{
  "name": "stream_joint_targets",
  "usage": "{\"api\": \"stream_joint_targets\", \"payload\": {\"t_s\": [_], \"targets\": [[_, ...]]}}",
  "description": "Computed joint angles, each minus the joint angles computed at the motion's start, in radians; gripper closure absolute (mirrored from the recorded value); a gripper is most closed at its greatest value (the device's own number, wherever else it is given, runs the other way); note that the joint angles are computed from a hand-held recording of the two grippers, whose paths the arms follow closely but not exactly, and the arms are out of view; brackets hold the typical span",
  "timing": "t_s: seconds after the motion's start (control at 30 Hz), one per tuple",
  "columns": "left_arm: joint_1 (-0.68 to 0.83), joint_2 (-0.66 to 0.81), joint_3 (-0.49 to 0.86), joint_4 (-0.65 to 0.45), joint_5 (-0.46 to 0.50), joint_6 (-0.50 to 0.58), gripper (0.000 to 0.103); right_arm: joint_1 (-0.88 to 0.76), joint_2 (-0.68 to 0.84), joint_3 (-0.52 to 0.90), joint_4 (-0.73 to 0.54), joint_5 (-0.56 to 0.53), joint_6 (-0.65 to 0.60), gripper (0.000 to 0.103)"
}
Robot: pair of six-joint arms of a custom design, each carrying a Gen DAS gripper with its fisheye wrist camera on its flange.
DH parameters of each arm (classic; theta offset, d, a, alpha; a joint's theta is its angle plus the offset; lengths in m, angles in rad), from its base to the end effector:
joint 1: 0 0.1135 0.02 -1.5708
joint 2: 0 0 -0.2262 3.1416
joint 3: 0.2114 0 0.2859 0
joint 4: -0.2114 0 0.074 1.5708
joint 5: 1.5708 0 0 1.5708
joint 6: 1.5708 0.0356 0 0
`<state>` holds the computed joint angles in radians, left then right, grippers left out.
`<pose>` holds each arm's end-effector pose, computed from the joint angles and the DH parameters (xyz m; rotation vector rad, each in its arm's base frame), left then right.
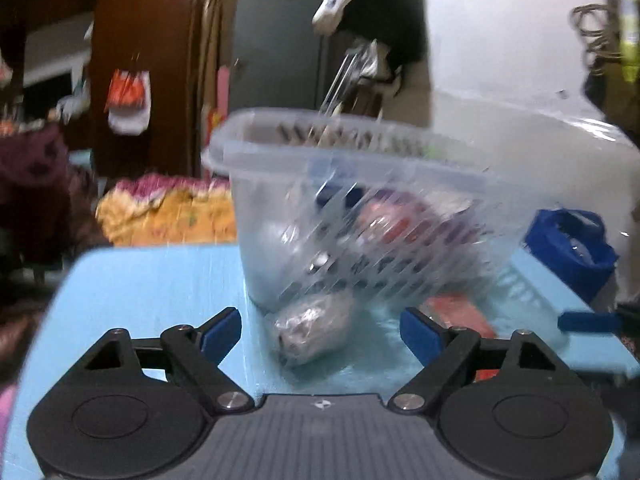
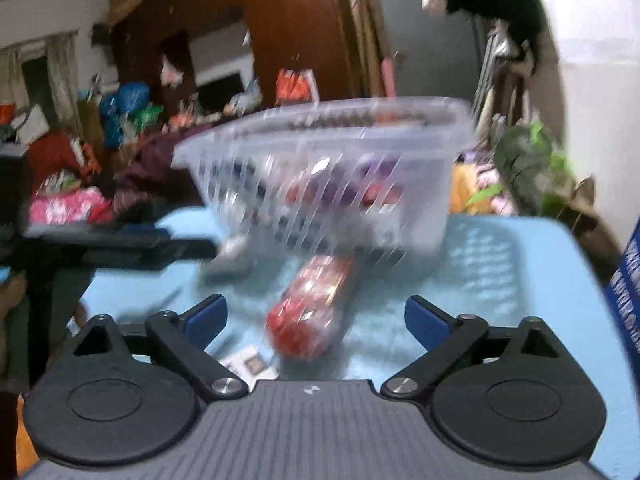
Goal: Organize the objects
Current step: 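Grasp the red-wrapped item with the right tool while the left tool grasps the clear bag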
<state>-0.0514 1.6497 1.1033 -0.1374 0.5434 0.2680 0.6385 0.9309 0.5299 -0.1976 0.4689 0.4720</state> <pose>0.3874 -0.0384 0.1790 0.6269 2.0909 -0.4882 0.2128 0.1379 0.1815 0.0889 2.0995 0.1576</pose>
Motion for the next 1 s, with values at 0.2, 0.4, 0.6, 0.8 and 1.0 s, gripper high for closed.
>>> {"api": "stream_joint_targets", "payload": {"t_s": [0.2, 0.4, 0.6, 0.8, 1.0], "targets": [[-0.058, 0.04, 0.022, -0.019, -0.108, -0.007, 0.015, 0.04, 0.127, 0.056, 0.0, 0.023, -0.006, 0.027], [-0.084, 0.056, 0.029, -0.012, -0.19, -0.028, 0.021, 0.041, 0.165, 0.078, -0.012, 0.028, 0.005, 0.046], [-0.074, 0.02, -0.013, 0.024, -0.176, -0.014, 0.043, 0.053, 0.095, 0.022, 0.003, 0.055, 0.016, 0.051], [0.075, -0.256, -0.314, 0.188, 0.113, -0.048, 0.043, 0.143, -0.191, -0.169, -0.002, 0.173, 0.055, 0.051], [0.221, -0.508, -0.608, 0.302, 0.365, -0.075, 0.043, 0.403, -0.522, -0.398, -0.01, 0.444, 0.139, 0.051]]}}
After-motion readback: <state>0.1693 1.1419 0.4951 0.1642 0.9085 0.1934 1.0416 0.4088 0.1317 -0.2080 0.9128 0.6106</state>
